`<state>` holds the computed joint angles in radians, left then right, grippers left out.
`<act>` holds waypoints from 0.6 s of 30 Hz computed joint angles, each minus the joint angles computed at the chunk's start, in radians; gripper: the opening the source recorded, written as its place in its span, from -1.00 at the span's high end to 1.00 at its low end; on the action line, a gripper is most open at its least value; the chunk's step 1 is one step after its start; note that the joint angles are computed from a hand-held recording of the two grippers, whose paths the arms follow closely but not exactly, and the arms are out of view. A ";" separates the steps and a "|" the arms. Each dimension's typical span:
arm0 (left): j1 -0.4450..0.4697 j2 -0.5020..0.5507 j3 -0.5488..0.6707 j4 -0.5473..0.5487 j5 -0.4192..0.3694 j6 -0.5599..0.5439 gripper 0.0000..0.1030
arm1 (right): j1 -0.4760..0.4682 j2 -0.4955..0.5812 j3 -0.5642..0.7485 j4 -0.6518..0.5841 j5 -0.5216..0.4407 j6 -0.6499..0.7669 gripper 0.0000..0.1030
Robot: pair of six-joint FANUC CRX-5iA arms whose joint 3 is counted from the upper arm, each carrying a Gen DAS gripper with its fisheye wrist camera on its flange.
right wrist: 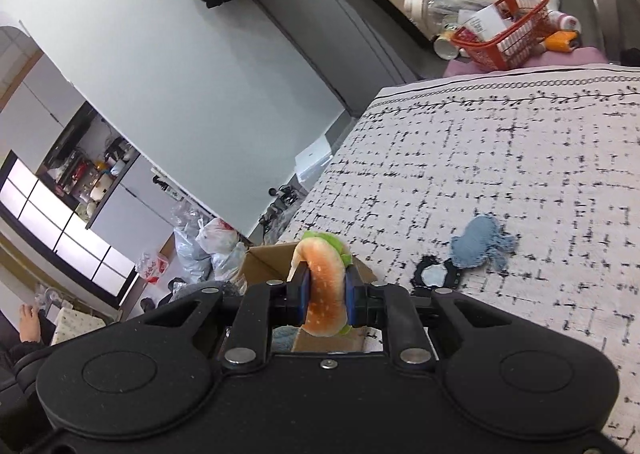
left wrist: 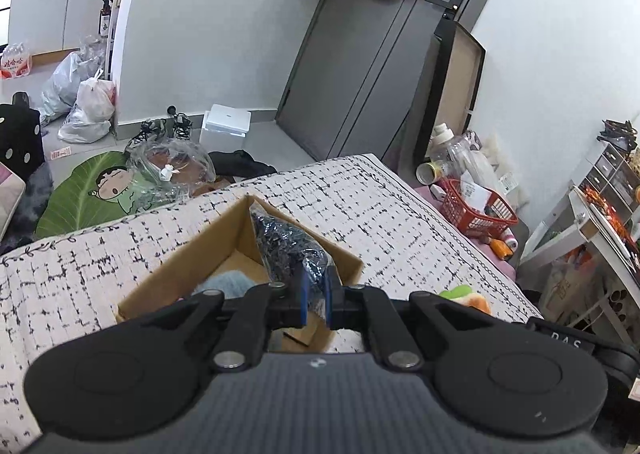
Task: Organize soft objects
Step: 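Carry the burger with the right tool while the left tool carries the bag to the box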
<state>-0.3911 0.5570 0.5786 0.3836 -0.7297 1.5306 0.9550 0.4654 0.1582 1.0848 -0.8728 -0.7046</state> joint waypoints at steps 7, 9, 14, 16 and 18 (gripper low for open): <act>0.014 0.066 0.078 0.004 -0.026 -0.005 0.87 | -0.020 0.048 0.066 -0.032 0.026 0.086 0.66; 0.018 0.091 0.110 0.002 -0.042 -0.002 0.87 | -0.027 0.057 0.079 -0.042 0.038 0.102 0.66; 0.021 0.160 0.221 -0.033 -0.115 0.023 0.87 | -0.050 0.061 0.076 -0.041 0.092 0.079 0.66; 0.021 0.190 0.269 -0.040 -0.142 0.022 0.87 | -0.056 0.067 0.086 -0.049 0.104 0.081 0.66; 0.022 0.227 0.328 -0.045 -0.173 0.028 0.87 | -0.060 0.077 0.100 -0.057 0.107 0.092 0.66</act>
<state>-0.3689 0.7838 0.9064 0.3390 -0.9028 1.5585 0.8947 0.5423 0.2585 1.0275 -0.7661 -0.6125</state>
